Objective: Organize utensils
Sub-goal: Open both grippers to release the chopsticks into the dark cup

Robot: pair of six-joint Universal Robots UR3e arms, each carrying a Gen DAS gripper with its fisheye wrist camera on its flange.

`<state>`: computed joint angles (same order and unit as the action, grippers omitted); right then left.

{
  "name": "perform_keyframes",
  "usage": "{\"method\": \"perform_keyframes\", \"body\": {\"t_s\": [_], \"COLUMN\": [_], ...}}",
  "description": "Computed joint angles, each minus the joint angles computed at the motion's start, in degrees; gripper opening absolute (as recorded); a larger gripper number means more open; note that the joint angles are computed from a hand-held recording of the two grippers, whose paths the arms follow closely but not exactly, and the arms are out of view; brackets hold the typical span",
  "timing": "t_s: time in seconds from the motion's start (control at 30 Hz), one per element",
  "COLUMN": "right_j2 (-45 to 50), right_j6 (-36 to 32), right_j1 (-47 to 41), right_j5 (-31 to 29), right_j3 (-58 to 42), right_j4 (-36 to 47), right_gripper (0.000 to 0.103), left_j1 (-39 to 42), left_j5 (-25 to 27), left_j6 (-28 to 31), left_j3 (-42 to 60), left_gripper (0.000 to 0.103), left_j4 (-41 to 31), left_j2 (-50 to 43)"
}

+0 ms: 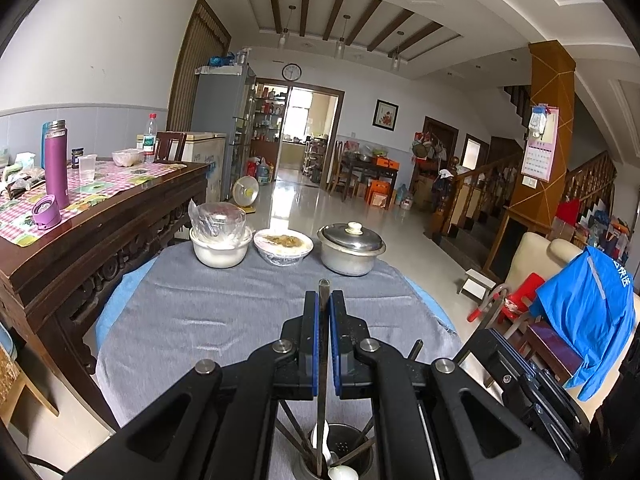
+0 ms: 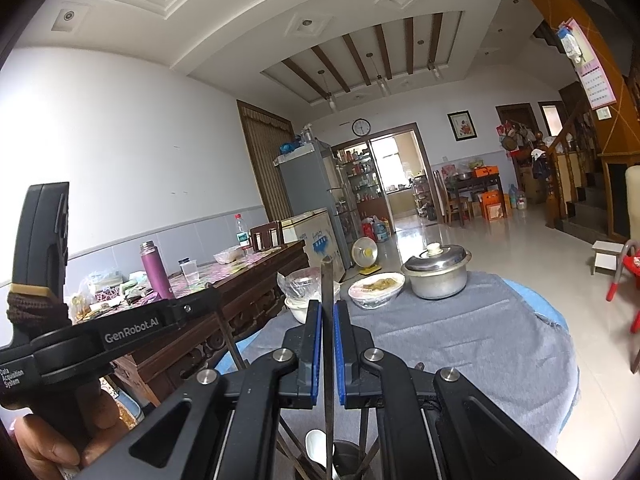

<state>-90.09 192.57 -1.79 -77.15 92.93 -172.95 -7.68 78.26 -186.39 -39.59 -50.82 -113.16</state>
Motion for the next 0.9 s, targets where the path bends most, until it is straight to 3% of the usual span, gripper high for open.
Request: {"method": "perform_keyframes", "body": {"t_s": [0.9], "right_j2": [1.22], "right_j6": [1.22], "right_j1": [-1.86], "right_j5": [3.09], "right_j3": [1.57], "right_j4": [0.43], "right_gripper": [0.007], "left_j1": [-0.94], "left_j5": [1.03], "left_j6": [0.52], "left_j3": [5.47], "left_gripper": [0.005], "left_j4": [-3.72], "left_j2": [-5.24]}}
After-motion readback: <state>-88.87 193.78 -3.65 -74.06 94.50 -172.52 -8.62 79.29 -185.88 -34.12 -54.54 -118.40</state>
